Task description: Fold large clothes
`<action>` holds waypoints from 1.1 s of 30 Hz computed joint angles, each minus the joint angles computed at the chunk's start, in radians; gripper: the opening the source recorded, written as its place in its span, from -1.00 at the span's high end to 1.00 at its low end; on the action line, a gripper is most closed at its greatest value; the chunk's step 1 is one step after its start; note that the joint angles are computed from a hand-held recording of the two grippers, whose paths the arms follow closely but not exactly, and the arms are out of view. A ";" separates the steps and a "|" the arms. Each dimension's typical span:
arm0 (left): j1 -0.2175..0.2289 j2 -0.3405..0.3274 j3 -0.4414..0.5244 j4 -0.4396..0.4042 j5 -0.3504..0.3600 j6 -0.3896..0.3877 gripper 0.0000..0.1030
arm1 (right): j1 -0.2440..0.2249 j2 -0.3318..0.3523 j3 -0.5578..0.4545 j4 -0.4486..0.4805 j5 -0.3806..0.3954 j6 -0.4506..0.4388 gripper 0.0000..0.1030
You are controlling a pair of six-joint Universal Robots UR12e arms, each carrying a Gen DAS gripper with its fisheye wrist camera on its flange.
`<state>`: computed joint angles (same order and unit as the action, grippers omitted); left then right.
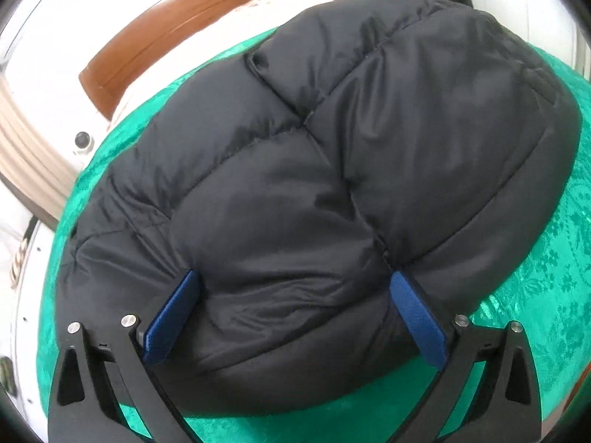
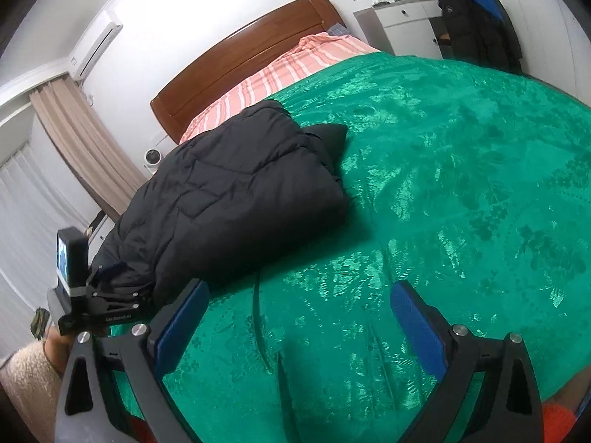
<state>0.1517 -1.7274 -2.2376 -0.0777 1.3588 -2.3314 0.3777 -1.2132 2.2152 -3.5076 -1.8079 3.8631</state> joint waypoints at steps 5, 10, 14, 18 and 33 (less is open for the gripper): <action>0.025 0.073 0.084 -0.210 -0.132 -0.004 -0.94 | -0.004 -0.003 0.010 -0.006 0.004 0.002 -0.89; -0.013 0.000 0.255 -0.238 -0.110 -0.174 -0.94 | -0.022 0.005 0.011 -0.024 0.029 0.025 -0.90; -0.085 -0.126 0.361 -0.174 0.064 -0.227 -0.94 | -0.024 0.011 0.003 -0.017 0.050 0.018 -0.89; -0.117 -0.226 0.423 -0.278 0.186 -0.249 -0.96 | -0.028 0.012 0.002 0.003 0.074 0.004 -0.89; -0.060 -0.105 0.223 -0.131 0.095 -0.038 -0.89 | -0.049 0.026 0.003 -0.030 0.106 0.054 -0.90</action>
